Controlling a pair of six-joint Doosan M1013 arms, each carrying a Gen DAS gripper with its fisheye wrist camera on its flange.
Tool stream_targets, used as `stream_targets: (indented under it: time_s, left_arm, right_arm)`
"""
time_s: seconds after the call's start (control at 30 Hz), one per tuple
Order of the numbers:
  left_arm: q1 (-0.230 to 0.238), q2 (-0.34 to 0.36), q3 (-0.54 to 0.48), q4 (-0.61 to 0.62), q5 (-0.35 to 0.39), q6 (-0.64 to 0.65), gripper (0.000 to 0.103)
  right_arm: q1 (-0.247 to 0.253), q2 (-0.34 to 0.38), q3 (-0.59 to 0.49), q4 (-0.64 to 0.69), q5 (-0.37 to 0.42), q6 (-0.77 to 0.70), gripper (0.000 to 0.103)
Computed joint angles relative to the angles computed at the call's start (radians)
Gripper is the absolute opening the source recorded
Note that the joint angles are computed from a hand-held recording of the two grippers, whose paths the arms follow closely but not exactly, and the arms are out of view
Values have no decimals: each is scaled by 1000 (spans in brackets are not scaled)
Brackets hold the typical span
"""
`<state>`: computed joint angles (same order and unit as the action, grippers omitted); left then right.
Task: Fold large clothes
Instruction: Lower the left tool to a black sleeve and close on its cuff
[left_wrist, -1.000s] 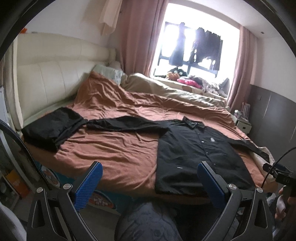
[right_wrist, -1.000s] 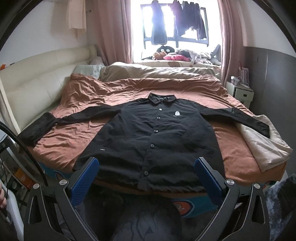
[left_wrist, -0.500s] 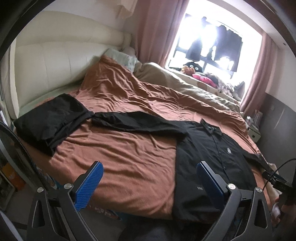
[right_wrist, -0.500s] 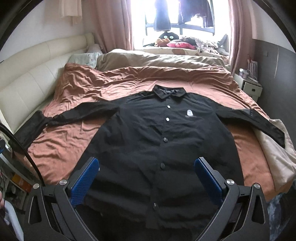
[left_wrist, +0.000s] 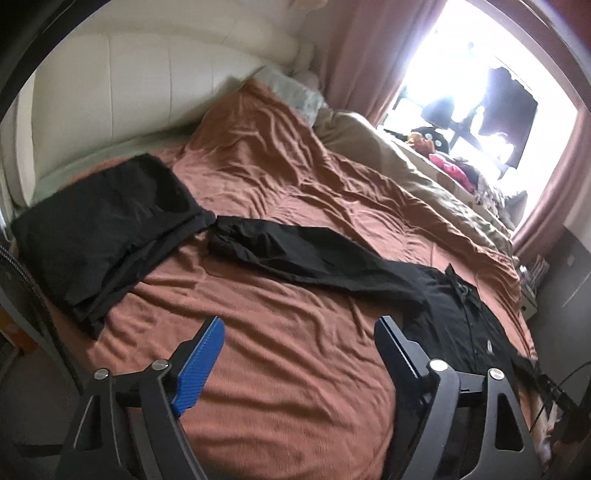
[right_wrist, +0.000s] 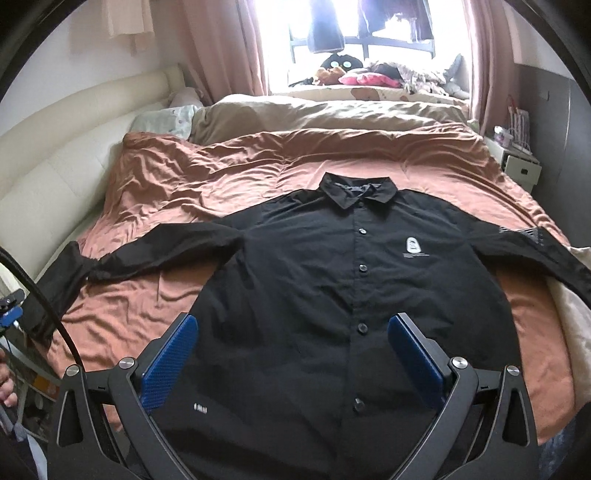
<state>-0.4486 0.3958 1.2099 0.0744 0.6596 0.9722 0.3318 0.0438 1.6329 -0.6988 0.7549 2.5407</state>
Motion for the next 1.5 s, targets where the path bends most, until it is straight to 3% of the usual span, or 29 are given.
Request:
stream_targets:
  time_s: [0.1, 0.23, 0.43, 0.6, 0.7, 0.77, 0.83, 0.97, 1.03, 1.1, 1.13, 1.47, 1.5]
  left_arm:
    - [22, 54, -62, -50, 33, 16, 81]
    - [50, 134, -153, -118, 79, 26, 78]
    - [73, 242, -273, -129, 148, -54, 78]
    - [88, 331, -380, -163, 238, -72, 78]
    - [93, 380, -440, -148, 292, -104, 78]
    - [93, 409, -480, -132, 329, -128, 71]
    - [94, 439, -526, -123, 373, -149, 68]
    - [80, 499, -637, -20, 456, -182, 64]
    - [74, 509, -665, 17, 478, -184, 35]
    - [79, 510, -665, -11, 459, -163, 14]
    - [81, 504, -655, -31, 443, -147, 11]
    - [55, 400, -513, 89, 227, -97, 3]
    - [52, 396, -509, 102, 217, -96, 3]
  right_arm:
    - [-25, 31, -37, 42, -12, -40, 95]
    - [-46, 73, -83, 82, -18, -83, 79]
    - [-84, 145, -160, 148, -26, -141, 64]
    - [-107, 201, -218, 205, -29, -196, 61]
    - [-121, 242, -263, 251, -20, -241, 51]
    - [-123, 268, -292, 240, -2, -242, 48]
    - [-127, 296, -325, 236, 14, -229, 38]
    - [-139, 343, -384, 290, 14, -244, 37]
    - [-148, 369, -416, 344, 20, -271, 37]
    - [-156, 387, -440, 377, 30, -291, 33]
    - [-158, 398, -455, 387, 37, -299, 32]
    - [-171, 505, -598, 475, 90, -361, 32]
    - [-172, 516, -611, 496, 94, -371, 28]
